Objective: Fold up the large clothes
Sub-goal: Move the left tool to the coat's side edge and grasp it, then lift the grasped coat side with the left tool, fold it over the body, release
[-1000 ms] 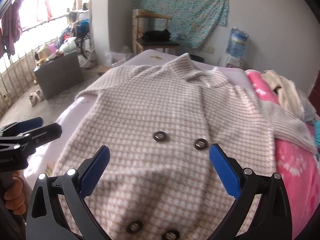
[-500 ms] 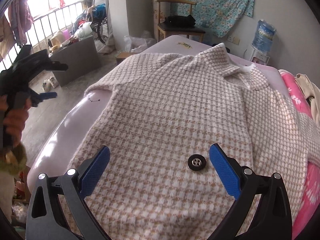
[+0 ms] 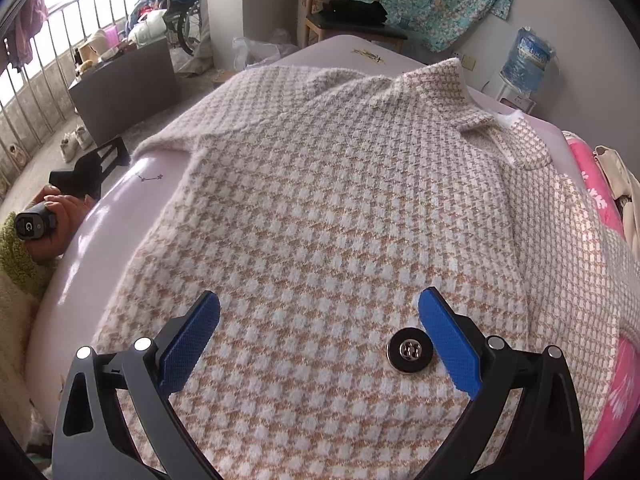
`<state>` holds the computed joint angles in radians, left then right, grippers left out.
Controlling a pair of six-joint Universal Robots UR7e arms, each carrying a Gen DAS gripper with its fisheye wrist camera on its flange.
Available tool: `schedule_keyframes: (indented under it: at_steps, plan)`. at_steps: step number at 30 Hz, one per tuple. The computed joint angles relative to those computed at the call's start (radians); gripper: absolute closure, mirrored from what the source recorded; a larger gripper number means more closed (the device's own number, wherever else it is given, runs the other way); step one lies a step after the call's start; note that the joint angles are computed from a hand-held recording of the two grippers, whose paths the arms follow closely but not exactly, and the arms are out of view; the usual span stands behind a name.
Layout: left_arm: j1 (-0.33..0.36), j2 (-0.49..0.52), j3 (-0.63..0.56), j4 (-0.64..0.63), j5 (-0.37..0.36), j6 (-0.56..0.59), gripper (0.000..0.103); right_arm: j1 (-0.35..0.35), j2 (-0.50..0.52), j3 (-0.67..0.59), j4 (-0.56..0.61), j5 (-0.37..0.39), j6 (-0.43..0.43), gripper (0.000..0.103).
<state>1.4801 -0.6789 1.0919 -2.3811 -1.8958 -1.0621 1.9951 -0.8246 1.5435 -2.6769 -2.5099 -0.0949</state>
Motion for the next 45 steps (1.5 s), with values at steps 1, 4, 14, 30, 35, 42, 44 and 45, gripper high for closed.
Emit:
schedule_keyframes:
  at_steps: [1, 4, 14, 30, 35, 42, 44, 45]
  plan:
    - [0.005, 0.008, 0.006, -0.018, -0.018, -0.009, 0.008, 0.0, 0.002, -0.004, 0.001, -0.004, 0.003, 0.006]
    - [0.01, 0.025, -0.005, -0.025, -0.026, -0.029, 0.009, 0.002, 0.004, -0.011, -0.001, -0.016, 0.002, 0.006]
    - [-0.003, -0.004, 0.017, -0.015, -0.092, -0.02, 0.012, -0.004, 0.013, -0.026, -0.015, -0.024, -0.002, 0.006]
    - [-0.003, 0.129, -0.256, 0.228, 0.017, 0.037, 0.074, -0.016, 0.024, -0.038, -0.03, -0.042, 0.01, 0.006]
    - [-0.027, 0.114, -0.289, 0.268, 0.132, 0.115, 0.096, -0.017, 0.022, -0.036, -0.061, -0.053, -0.014, 0.006]
    - [-0.088, 0.053, -0.312, 0.308, 0.352, 0.222, 0.099, -0.012, -0.018, 0.004, -0.12, -0.045, -0.014, 0.006]
    - [-0.093, 0.036, -0.309, 0.314, 0.355, 0.225, 0.099, -0.01, -0.03, 0.018, -0.127, -0.041, -0.009, 0.006]
    - [-0.094, 0.027, -0.306, 0.323, 0.351, 0.225, 0.099, -0.008, -0.036, 0.025, -0.133, -0.038, -0.007, 0.006]
